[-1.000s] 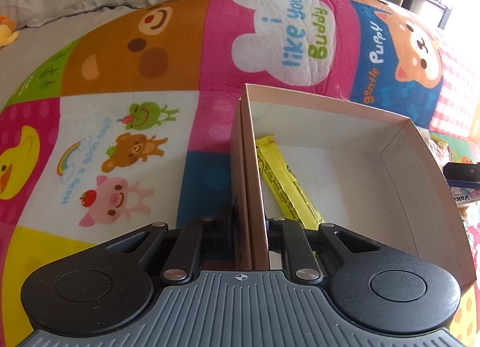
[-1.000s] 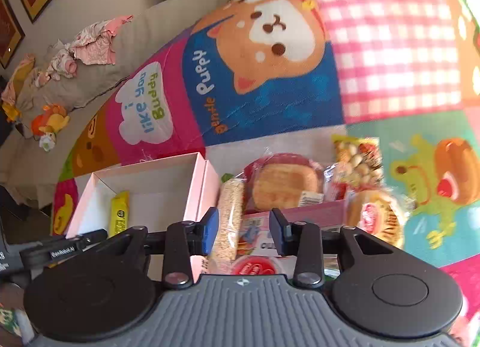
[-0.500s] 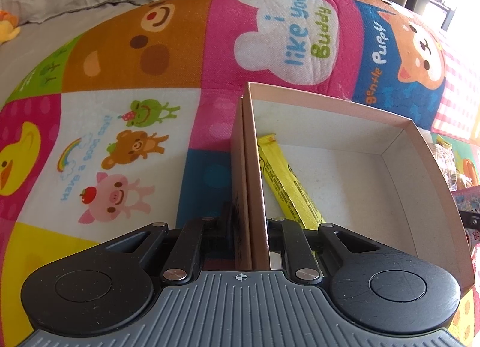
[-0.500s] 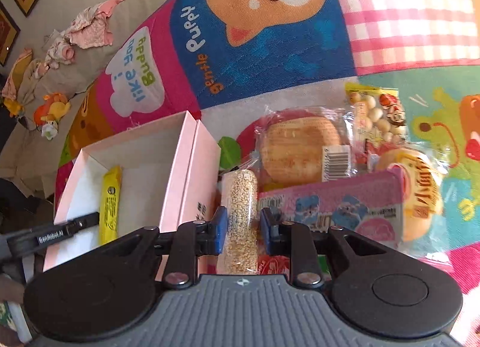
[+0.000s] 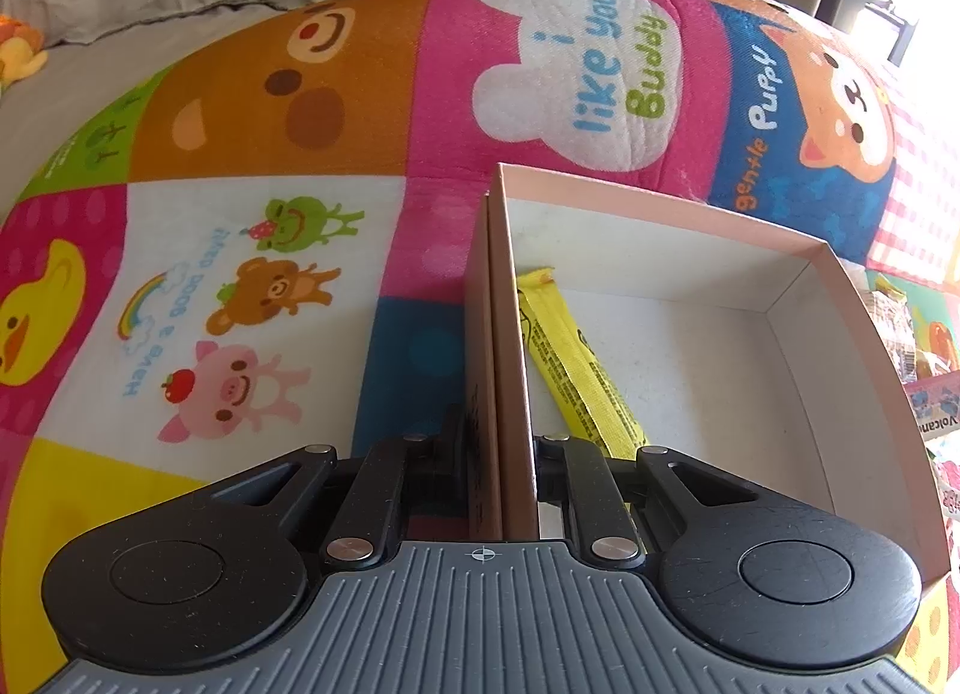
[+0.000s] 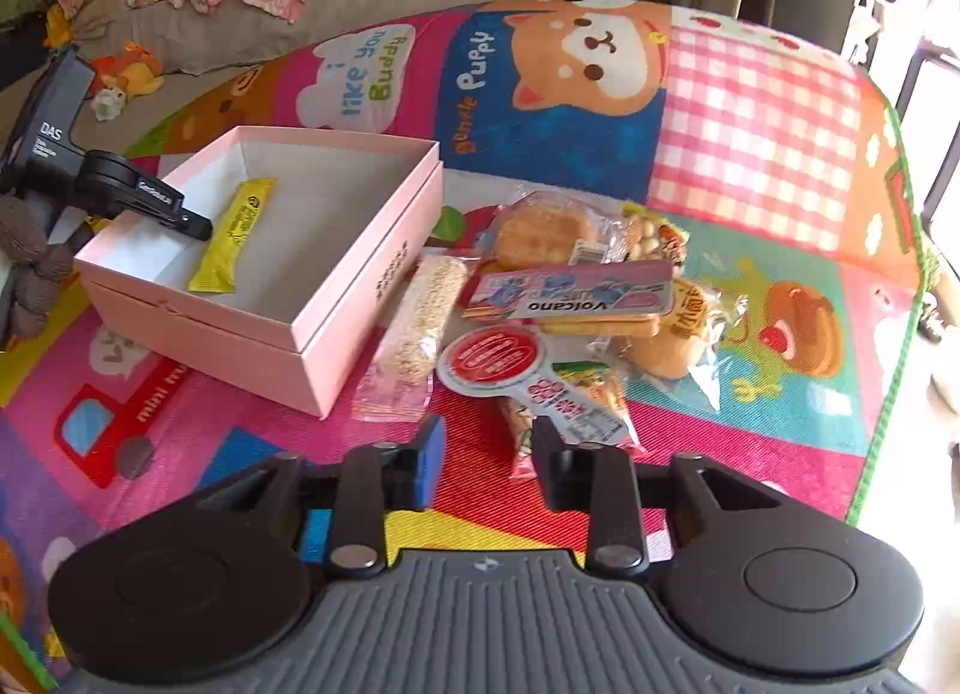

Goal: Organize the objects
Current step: 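Move the right gripper to the red round-lidded packet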

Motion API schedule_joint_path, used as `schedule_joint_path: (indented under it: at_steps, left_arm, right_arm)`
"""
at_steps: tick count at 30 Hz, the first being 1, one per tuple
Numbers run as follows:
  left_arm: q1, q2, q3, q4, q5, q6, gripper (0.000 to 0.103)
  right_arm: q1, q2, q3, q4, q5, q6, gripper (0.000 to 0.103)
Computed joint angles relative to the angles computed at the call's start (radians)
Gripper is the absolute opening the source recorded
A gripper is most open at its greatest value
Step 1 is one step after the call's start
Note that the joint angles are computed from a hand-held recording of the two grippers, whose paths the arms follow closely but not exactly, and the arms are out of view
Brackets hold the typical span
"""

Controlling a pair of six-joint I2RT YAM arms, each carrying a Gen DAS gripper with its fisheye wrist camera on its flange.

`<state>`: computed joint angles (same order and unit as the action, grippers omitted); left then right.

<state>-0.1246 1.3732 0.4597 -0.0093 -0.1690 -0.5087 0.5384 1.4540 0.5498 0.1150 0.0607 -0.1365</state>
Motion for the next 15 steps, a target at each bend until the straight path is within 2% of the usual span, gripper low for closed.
schedule_joint_path:
  at_steps: [3, 5, 6, 7, 9, 11, 13, 15]
  left_arm:
    - [0.000, 0.001, 0.006, -0.009, -0.001, 0.005, 0.015]
    - [0.001, 0.003, 0.011, -0.018, -0.001, 0.003, 0.015]
    - [0.001, 0.002, 0.012, -0.020, 0.000, 0.004, 0.015]
    - [0.000, 0.001, 0.011, -0.021, -0.001, 0.004, 0.015]
    - [-0.002, -0.003, 0.009, -0.025, 0.000, 0.002, 0.016]
    - [-0.004, -0.007, 0.007, -0.030, 0.000, 0.002, 0.016]
    - [-0.006, -0.011, 0.005, -0.031, 0.001, 0.005, 0.016]
    - [-0.007, -0.012, 0.007, -0.037, 0.001, 0.005, 0.016]
  right_arm:
    - [0.018, 0.064, -0.001, 0.093, 0.068, -0.082, 0.050]
    - [0.019, 0.122, 0.021, 0.132, 0.059, -0.152, 0.056]
    - [0.019, 0.145, 0.037, 0.136, 0.045, -0.177, 0.062]
    - [0.021, 0.172, 0.058, 0.137, 0.032, -0.198, 0.066]
    - [0.021, 0.216, 0.106, 0.113, 0.017, -0.213, 0.066]
    - [0.020, 0.245, 0.166, 0.038, 0.002, -0.166, 0.066]
    - [-0.002, 0.234, 0.199, -0.065, -0.095, -0.099, 0.066]
    - [-0.030, 0.181, 0.186, -0.149, -0.255, -0.078, 0.065]
